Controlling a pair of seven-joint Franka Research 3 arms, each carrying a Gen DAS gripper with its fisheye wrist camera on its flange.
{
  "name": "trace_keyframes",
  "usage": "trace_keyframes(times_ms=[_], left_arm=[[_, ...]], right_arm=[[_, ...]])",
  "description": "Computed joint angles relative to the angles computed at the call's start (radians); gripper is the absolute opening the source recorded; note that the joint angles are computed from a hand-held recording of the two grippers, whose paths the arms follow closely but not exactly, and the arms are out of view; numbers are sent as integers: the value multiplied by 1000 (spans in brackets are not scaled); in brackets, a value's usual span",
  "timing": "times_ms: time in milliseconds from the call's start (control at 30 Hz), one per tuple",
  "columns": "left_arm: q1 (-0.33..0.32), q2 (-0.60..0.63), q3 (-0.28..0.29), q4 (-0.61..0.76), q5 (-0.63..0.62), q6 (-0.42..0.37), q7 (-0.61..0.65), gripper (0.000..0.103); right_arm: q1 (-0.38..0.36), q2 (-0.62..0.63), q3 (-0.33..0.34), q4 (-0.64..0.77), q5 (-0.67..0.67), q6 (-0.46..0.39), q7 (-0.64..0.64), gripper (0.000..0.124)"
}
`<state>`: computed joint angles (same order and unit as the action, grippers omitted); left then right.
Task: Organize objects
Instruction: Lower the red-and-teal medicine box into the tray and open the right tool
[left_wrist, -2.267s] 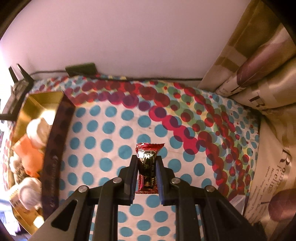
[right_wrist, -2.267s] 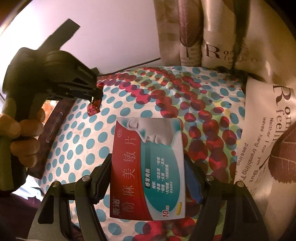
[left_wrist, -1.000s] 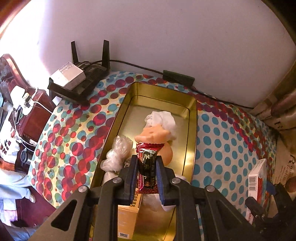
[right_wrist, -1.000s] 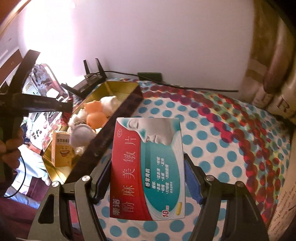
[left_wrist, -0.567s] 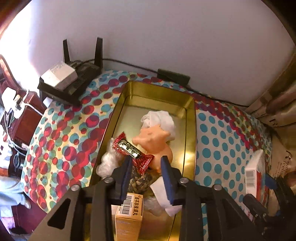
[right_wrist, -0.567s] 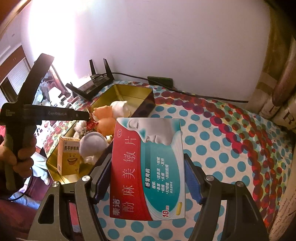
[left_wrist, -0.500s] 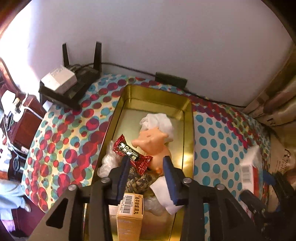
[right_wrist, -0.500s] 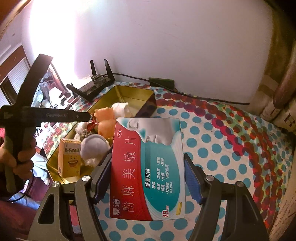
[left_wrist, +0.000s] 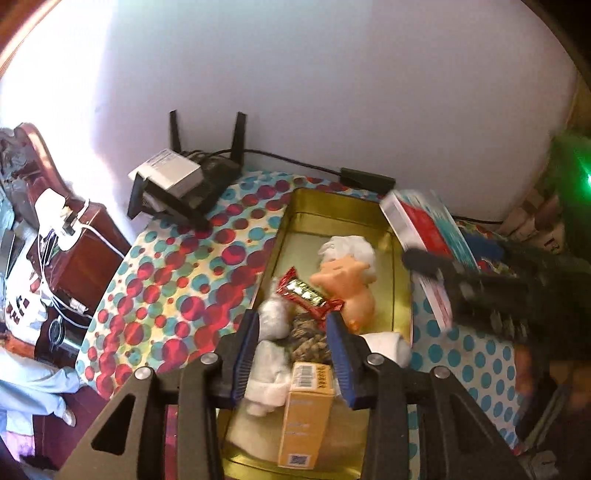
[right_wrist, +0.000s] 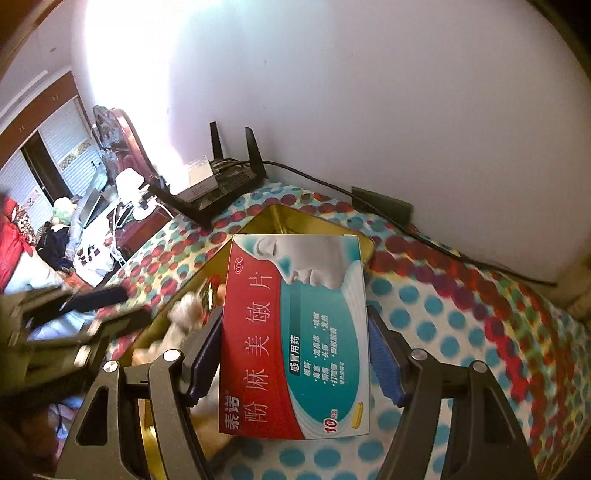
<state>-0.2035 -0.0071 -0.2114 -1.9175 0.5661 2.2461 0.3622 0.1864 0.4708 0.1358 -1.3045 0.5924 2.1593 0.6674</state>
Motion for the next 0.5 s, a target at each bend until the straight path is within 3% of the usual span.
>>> trace_keyframes(times_ms=[200, 500], left_arm=[[12, -53, 2, -57, -7, -16, -53, 38], [31, -92, -4, -89, -10, -44, -92, 38]], right_arm=[[60, 121, 3, 180, -79, -19, 78, 68], [119, 334, -5, 502, -204, -172, 233, 68]])
